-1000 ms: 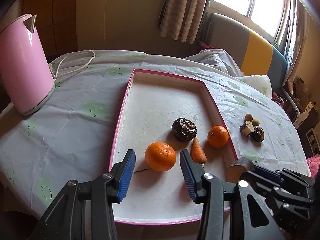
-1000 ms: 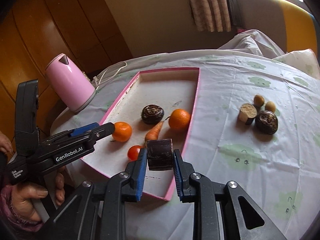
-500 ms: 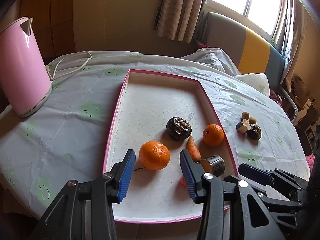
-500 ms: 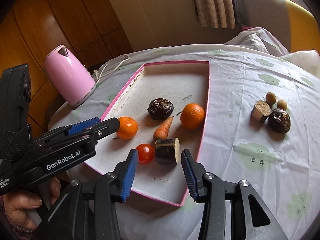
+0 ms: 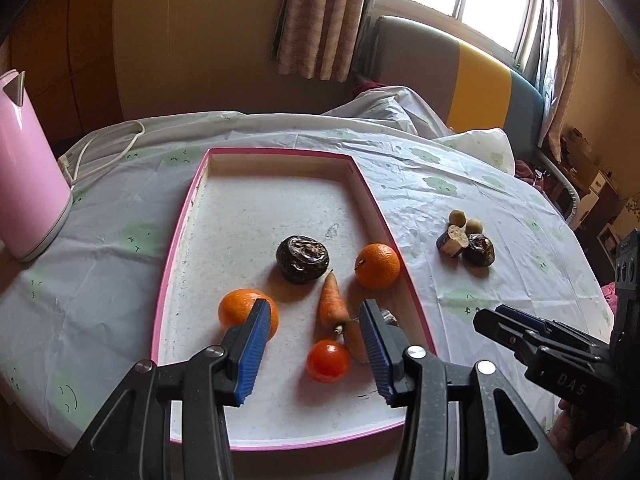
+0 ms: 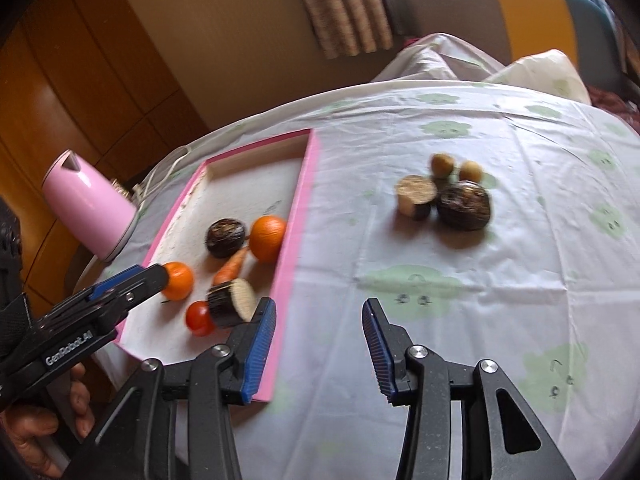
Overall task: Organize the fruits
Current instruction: 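Move both grippers back to the remaining cluster beside the tray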
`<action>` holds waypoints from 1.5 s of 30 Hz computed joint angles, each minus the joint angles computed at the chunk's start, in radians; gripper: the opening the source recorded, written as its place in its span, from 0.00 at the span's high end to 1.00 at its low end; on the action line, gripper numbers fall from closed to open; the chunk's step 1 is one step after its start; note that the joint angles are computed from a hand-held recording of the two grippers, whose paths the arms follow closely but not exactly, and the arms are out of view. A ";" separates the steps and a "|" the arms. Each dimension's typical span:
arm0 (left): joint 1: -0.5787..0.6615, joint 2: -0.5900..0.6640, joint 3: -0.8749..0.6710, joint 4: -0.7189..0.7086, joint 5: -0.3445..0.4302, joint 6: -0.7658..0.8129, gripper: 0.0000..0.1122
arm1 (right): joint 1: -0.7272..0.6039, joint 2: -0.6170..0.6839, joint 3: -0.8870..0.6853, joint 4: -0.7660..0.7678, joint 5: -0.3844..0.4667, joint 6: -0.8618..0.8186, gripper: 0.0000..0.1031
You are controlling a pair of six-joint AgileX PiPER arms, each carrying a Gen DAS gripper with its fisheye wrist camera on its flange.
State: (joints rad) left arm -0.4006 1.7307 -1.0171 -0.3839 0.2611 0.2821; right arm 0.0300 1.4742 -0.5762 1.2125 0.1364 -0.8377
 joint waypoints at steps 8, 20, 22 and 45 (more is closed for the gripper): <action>-0.062 0.017 -0.028 0.030 0.007 -0.019 0.58 | -0.178 -0.011 0.035 0.120 0.036 -0.156 0.56; -0.146 0.053 -0.077 0.082 0.013 -0.039 0.58 | -0.284 0.095 -0.100 -0.054 0.034 -0.036 0.60; -0.154 0.062 -0.086 0.081 0.017 -0.037 0.58 | -0.298 0.117 -0.127 -0.072 0.045 -0.026 0.60; -0.197 0.147 -0.173 0.027 0.050 0.016 0.59 | -0.332 0.410 -0.444 -0.358 0.101 0.214 0.76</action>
State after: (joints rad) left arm -0.5974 1.8782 -1.1903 -0.3568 0.3112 0.2982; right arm -0.3016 1.8840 -1.0200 0.8543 0.2372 -0.6238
